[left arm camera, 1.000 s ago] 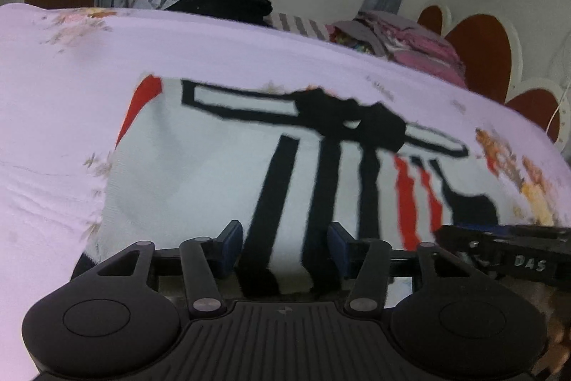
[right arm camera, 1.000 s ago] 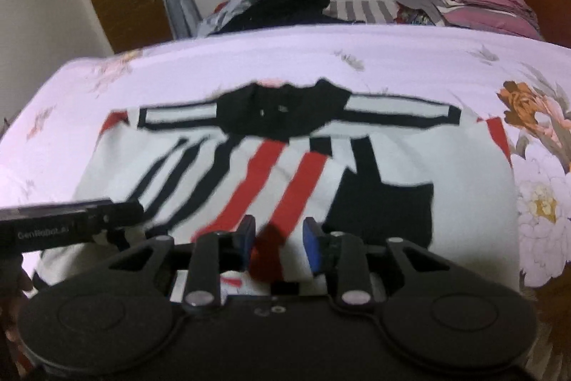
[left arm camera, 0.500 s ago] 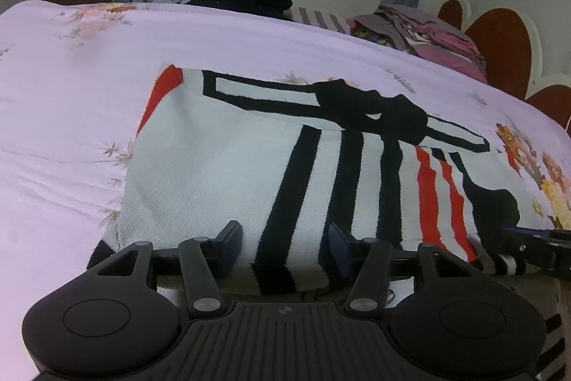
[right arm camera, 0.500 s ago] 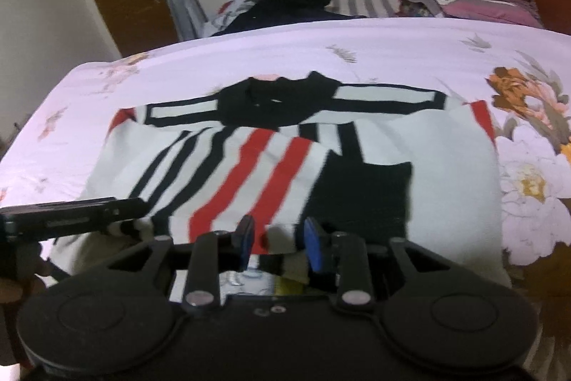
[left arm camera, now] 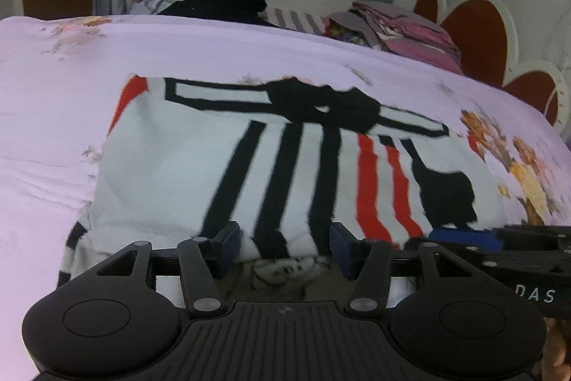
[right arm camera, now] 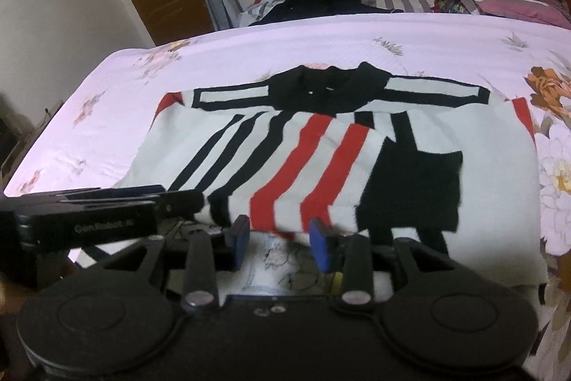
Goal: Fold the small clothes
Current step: 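Grasp the hem with both grippers and lift it toward the collar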
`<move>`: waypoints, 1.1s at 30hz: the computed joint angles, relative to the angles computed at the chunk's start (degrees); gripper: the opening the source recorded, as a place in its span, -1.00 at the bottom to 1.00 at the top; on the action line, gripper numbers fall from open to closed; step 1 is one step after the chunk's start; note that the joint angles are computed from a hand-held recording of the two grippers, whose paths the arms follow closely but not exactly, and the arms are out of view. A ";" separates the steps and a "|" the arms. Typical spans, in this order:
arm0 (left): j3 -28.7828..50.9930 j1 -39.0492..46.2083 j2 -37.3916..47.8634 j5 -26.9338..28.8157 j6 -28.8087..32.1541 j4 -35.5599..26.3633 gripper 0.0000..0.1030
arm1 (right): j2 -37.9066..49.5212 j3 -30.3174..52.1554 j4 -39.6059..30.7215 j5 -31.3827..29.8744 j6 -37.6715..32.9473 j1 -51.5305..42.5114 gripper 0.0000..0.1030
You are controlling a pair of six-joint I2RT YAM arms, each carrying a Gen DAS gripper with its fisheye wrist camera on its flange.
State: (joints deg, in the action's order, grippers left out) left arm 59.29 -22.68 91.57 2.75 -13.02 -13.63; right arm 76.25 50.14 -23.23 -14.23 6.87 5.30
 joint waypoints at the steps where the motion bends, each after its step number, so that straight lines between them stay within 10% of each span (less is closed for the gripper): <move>1: -0.49 -0.13 -0.49 0.53 0.22 -0.12 0.07 | -0.72 -0.49 -0.27 0.65 0.28 0.65 -0.27; 21: -24.05 16.66 -23.64 11.57 21.95 -4.51 0.08 | -23.72 -15.09 -16.39 29.46 7.15 13.33 -0.29; 33: -26.57 3.87 -33.89 9.93 13.64 -10.32 0.08 | -21.63 -11.72 -21.27 37.93 31.28 41.43 -0.25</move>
State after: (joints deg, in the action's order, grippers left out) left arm 32.72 -18.81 57.68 12.68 0.62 -23.95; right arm 54.62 38.42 -44.51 23.70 38.15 46.72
